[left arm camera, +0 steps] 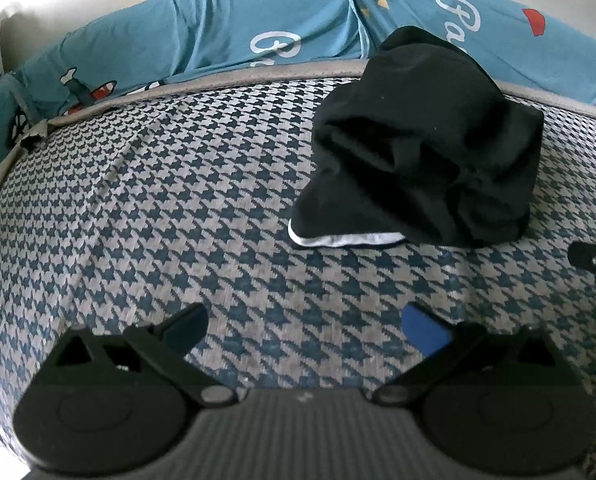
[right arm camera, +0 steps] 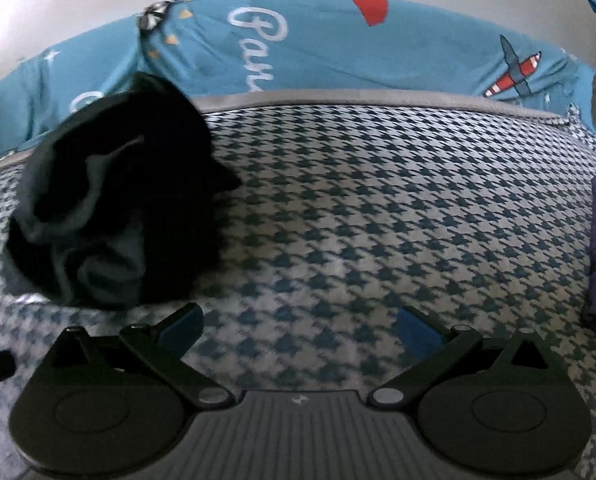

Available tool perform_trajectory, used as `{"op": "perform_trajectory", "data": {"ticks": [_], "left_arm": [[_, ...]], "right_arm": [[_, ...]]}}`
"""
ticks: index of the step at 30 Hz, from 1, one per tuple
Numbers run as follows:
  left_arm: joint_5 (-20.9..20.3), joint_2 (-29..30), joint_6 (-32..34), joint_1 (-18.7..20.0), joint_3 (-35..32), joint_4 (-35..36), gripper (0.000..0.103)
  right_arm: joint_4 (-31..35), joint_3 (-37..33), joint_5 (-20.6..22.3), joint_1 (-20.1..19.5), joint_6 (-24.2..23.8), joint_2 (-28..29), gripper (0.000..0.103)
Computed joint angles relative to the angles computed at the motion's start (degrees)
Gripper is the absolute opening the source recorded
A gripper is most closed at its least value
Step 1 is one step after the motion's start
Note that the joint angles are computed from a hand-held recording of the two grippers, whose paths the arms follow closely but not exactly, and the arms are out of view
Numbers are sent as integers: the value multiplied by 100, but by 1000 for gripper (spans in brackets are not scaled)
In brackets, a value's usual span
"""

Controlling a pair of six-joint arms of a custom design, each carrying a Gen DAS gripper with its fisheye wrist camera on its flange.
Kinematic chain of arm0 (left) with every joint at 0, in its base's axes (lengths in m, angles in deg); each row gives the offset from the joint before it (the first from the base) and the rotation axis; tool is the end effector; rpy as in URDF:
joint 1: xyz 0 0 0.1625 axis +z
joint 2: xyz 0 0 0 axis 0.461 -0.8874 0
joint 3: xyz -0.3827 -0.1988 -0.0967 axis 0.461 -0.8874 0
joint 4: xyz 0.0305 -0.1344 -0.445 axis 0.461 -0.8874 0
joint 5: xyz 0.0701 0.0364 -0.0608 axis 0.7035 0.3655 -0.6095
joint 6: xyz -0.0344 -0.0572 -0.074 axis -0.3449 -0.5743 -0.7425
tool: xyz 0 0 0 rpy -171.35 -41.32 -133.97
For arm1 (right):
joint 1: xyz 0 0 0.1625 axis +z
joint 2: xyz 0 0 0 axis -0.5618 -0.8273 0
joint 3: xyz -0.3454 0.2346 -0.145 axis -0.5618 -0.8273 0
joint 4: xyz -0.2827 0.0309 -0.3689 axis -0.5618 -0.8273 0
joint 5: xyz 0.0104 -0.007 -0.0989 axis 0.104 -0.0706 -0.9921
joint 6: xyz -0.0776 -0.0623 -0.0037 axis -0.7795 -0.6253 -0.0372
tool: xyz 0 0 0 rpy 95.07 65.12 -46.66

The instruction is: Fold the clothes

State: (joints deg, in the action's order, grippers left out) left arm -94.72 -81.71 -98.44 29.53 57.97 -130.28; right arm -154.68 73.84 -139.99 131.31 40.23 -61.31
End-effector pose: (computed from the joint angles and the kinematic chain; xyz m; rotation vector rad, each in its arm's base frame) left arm -0.0715 -0.5202 0.1605 0.0444 2.1006 -0.8141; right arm 0.1559 -0.6079 0.0557 0.5075 -2.2764 0.7891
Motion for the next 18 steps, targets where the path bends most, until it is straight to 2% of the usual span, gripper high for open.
{"op": "perform_trajectory", "data": {"ticks": [6, 13, 18], "left_arm": [[290, 2, -383, -104, 32, 392, 103], [217, -77, -1003, -238, 159, 765, 103], [238, -107, -1446, -385, 249, 1108, 103]], "right_arm": [[374, 487, 198, 109, -32, -319, 103], [27, 779, 303, 189, -732, -250, 103], [197, 863, 392, 168, -612, -371, 103]]}}
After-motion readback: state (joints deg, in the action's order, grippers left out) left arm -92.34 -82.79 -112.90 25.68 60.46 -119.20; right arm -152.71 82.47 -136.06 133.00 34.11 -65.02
